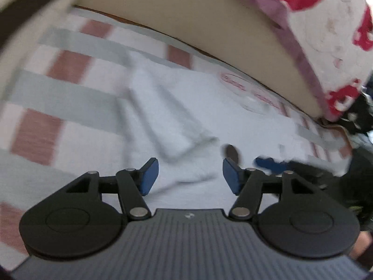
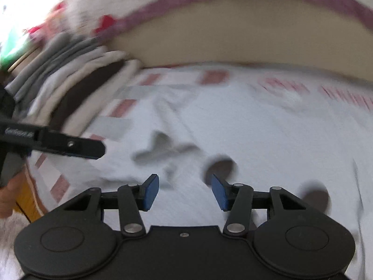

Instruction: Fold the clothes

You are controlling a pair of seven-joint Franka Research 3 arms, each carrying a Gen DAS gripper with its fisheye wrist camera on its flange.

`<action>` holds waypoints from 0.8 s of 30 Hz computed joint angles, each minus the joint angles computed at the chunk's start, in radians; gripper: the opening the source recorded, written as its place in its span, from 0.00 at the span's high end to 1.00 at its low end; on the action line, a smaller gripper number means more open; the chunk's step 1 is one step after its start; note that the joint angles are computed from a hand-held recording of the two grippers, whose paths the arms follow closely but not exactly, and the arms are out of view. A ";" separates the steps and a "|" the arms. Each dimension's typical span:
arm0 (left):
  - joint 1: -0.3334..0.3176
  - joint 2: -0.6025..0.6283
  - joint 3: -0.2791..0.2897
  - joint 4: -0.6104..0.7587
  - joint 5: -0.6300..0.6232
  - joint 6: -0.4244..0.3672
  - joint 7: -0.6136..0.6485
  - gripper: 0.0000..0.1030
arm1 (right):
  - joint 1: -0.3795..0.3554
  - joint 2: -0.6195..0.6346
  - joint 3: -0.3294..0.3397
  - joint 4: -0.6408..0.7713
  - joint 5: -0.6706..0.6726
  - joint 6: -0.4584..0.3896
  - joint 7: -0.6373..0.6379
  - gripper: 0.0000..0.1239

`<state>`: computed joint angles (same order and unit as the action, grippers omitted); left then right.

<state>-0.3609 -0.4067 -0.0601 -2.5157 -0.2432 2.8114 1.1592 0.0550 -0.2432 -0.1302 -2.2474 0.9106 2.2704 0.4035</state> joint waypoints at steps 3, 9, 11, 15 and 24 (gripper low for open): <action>0.099 0.027 -0.095 0.048 0.176 -0.128 -0.075 0.45 | 0.056 0.031 0.052 0.043 -0.048 0.054 -0.181 0.51; 0.103 0.088 -0.111 0.096 0.252 -0.238 -0.116 0.68 | 0.118 0.142 0.116 0.118 -0.215 0.099 -0.319 0.51; 0.093 0.069 -0.092 0.072 0.217 -0.218 -0.101 0.67 | 0.119 0.172 0.126 0.125 -0.246 0.142 -0.269 0.51; 0.094 0.084 -0.072 0.060 0.193 -0.187 -0.068 0.67 | 0.088 0.180 0.093 0.157 -0.134 0.025 -0.167 0.51; 0.090 0.062 -0.066 0.043 0.209 -0.098 -0.055 0.67 | 0.035 0.152 0.072 0.124 -0.105 0.067 -0.234 0.87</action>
